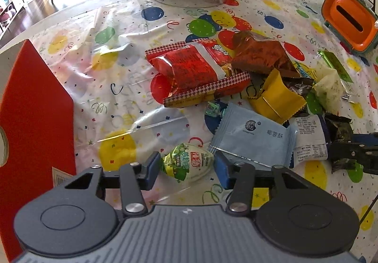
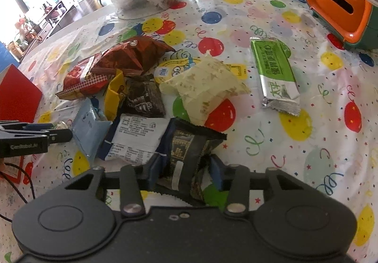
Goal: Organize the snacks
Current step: 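Lower the right gripper onto the dark chocolate bar and close it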
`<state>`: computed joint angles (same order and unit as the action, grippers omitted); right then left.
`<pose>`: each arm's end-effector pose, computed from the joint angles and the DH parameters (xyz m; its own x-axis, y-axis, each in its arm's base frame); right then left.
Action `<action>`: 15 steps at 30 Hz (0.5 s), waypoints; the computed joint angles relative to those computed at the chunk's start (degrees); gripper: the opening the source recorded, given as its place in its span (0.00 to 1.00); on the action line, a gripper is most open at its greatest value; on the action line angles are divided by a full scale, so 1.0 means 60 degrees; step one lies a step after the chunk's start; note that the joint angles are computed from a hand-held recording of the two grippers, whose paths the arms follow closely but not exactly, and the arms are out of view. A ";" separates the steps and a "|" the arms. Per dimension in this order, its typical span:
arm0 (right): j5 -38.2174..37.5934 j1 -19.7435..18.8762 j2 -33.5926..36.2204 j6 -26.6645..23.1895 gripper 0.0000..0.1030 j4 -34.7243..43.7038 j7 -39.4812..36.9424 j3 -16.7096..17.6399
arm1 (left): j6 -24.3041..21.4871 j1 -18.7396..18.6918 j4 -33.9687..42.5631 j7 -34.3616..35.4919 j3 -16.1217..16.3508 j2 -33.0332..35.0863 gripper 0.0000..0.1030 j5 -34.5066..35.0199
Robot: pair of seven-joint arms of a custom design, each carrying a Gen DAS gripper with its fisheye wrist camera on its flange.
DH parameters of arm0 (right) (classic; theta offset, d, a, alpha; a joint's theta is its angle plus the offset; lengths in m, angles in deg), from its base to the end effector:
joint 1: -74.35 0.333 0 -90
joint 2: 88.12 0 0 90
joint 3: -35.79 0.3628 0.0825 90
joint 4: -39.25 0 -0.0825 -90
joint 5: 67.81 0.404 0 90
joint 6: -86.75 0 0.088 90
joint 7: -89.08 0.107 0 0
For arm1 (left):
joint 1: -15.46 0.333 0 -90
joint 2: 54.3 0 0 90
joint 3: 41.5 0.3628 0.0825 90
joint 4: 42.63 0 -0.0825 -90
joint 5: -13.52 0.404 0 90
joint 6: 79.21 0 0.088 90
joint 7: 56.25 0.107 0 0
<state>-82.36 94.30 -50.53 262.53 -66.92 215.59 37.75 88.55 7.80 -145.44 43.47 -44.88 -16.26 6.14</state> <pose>0.6631 0.2847 0.2481 0.0348 -0.9783 -0.2042 -0.8678 0.0717 -0.4916 0.7232 -0.1265 0.2511 -0.2293 -0.9725 0.0406 -0.8699 0.1860 -0.4568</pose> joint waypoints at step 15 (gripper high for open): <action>-0.0060 0.0028 -0.0294 0.0536 0.29 -0.0503 0.0098 -0.0071 | 0.0296 -0.0606 -0.0569 -0.1060 0.0658 -0.0360 0.44 0.0381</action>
<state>-82.72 94.47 -52.29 265.74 -69.94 216.17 37.32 90.33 4.16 -148.85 37.11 -40.93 -18.42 8.43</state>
